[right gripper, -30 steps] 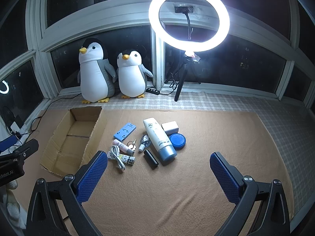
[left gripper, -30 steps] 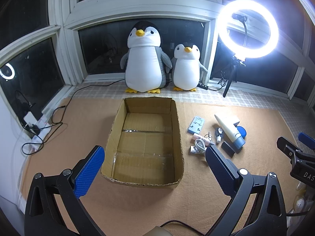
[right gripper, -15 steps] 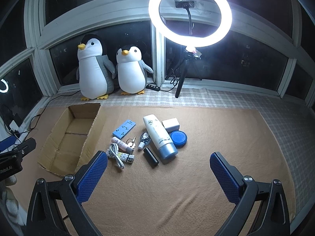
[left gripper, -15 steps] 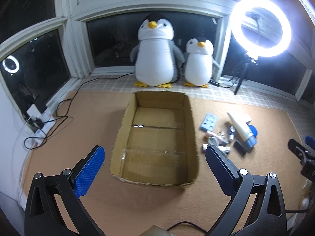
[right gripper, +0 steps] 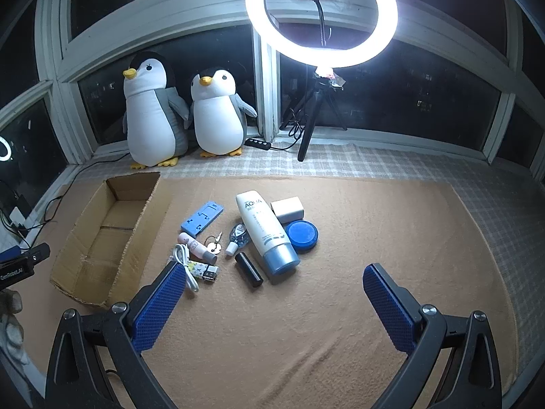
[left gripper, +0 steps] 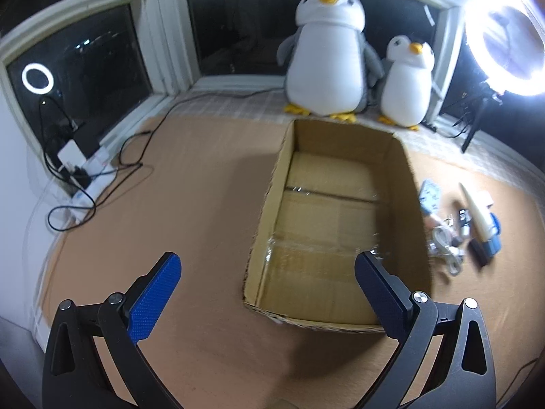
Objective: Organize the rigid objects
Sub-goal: 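Move the left tool over the cardboard box while the right tool approaches the AQUA tube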
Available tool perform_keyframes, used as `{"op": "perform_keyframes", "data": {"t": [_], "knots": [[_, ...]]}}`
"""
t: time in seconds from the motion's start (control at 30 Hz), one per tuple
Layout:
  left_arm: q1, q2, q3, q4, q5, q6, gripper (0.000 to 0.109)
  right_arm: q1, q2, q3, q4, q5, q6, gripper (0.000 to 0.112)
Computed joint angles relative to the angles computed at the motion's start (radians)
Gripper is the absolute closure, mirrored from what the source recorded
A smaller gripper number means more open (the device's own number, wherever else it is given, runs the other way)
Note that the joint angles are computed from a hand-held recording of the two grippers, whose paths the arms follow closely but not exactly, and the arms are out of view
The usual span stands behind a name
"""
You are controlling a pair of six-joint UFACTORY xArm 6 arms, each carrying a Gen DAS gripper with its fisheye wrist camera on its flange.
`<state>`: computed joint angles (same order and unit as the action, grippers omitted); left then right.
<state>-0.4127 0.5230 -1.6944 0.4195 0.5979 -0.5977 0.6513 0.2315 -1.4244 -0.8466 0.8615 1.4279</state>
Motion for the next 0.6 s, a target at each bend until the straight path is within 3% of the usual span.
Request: {"op": "perform_keyframes", "data": {"t": [0.43, 0.6], "knots": [[0.014, 0.108, -0.094, -0.042, 0.063, 0.031, 0.018, -0.091, -0.007, 0.089, 0.051, -0.147, -0.049, 0.011], [0.014, 0.141, -0.124, -0.072, 0.074, 0.053, 0.023, -0.124, 0.046, 0.046, 0.091, -0.193, -0.162, 0.021]]}}
